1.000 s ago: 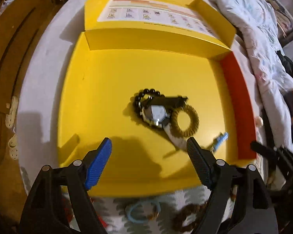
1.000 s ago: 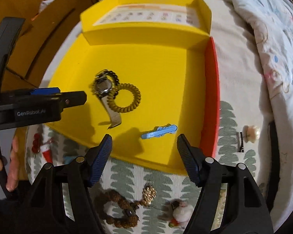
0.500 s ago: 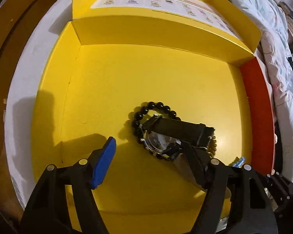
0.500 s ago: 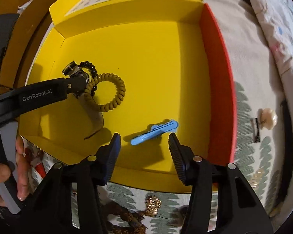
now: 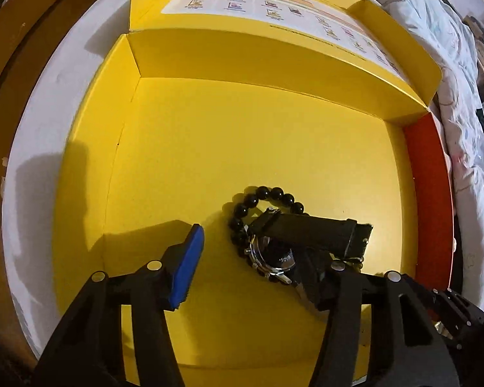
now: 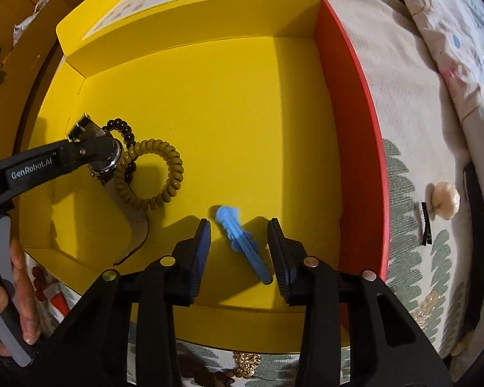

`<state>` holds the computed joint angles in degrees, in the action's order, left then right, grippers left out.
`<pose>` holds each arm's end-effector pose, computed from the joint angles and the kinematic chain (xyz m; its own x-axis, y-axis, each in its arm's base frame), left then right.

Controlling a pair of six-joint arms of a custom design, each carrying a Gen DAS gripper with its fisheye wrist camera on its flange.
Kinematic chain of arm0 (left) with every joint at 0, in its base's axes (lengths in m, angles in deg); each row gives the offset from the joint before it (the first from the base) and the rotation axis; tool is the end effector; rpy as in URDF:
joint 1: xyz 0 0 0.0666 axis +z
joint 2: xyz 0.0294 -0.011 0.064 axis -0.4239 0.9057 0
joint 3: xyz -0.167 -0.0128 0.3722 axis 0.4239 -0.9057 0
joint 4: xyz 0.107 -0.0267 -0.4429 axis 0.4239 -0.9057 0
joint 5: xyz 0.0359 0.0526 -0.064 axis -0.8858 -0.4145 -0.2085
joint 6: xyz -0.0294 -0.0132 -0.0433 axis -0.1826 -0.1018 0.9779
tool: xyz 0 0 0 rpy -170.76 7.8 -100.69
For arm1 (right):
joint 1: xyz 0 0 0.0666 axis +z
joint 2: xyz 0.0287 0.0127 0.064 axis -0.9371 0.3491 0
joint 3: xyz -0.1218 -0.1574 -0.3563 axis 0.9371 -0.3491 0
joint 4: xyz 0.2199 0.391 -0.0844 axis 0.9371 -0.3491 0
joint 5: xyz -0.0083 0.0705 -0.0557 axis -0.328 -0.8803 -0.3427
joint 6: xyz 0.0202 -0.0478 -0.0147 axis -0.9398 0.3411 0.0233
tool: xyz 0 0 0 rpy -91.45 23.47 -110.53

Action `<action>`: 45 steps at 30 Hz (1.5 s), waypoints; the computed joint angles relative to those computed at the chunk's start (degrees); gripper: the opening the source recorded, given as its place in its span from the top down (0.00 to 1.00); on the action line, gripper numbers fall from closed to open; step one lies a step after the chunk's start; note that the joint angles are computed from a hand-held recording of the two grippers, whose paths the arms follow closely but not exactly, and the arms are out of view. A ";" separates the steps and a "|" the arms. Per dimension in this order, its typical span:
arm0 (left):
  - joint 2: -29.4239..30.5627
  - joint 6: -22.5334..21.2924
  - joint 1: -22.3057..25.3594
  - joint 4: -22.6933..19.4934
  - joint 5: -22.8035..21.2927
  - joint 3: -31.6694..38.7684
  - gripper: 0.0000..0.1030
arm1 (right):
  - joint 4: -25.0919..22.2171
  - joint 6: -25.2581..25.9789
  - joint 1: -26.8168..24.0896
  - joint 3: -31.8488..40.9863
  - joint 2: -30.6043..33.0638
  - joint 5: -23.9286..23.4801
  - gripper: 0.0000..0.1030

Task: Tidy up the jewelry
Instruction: 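Close the left tool on the watch while the right tool grips the blue clip, then lift the watch with the left tool, pulling it free of the black bead bracelet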

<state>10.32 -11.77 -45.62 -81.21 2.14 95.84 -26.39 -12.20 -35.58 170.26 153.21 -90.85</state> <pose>0.3866 -0.1461 0.4703 -0.9080 -0.3706 -0.1957 -0.3320 0.9210 -0.2035 0.4136 0.2800 0.4758 -0.9368 -0.3068 -0.1683 -0.3242 0.9419 0.0874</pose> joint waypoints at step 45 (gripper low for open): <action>-3.24 -0.48 1.40 6.76 7.66 -0.77 0.96 | 2.80 1.87 -2.29 -1.09 -4.32 -3.03 0.85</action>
<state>7.08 -12.25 -44.22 -74.46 9.81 95.06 -23.60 -10.33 -37.87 169.17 148.89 -93.89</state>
